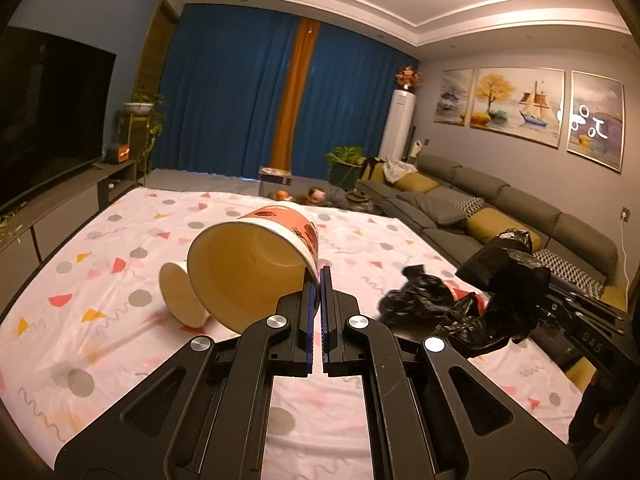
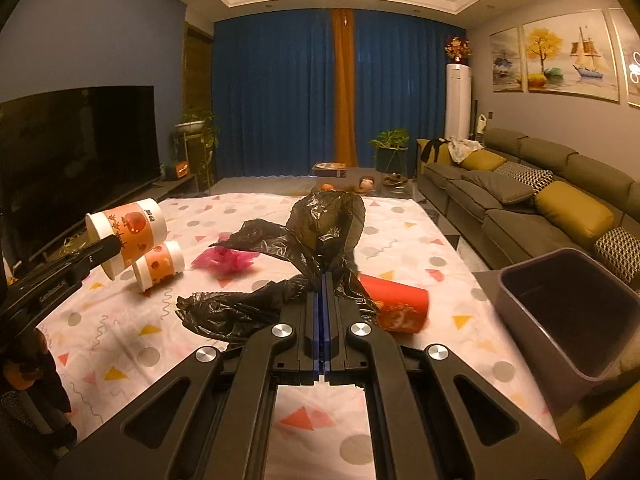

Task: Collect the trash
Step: 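Grasp the white paper cup with the left tool while the right tool grasps the black plastic bag, then carry the paper cup and black bag over the grey bin and open both tools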

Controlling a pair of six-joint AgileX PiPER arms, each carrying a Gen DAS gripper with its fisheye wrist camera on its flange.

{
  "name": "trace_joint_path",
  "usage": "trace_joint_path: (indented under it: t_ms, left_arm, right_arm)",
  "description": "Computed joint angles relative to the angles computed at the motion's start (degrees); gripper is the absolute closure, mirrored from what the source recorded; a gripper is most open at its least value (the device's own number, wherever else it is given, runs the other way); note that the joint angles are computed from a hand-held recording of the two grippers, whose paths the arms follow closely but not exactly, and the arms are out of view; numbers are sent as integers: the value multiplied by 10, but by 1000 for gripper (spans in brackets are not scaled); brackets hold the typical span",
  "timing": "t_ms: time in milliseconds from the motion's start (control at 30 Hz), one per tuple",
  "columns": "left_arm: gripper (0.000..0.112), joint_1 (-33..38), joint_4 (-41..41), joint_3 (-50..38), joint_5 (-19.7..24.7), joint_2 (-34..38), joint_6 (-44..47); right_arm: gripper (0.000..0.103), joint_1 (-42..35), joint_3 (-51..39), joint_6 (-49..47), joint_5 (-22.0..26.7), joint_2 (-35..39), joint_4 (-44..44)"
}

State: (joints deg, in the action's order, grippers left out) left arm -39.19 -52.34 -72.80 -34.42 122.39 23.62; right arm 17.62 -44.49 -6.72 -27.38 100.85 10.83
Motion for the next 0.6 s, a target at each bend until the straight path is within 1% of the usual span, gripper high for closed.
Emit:
trace_joint_path:
  t_ms: [233,400,467,600]
  left_arm:
    - [110,-35,-49,-11,-4,-9,55]
    - [110,-58,-80,-21,-6,-12,90]
    - [110,-63,-84,-26,-5,-10,97]
    - [110,-83,-112,-52,-3,-1,136]
  right_arm:
    - [101,-21,45,31,-16,-39,-31]
    - [101,-48,72,67,-26,-61,-74]
    - [101,-67,87,90,-31,-75,-104]
    - [101,-84,106,103,-41,-89,-119]
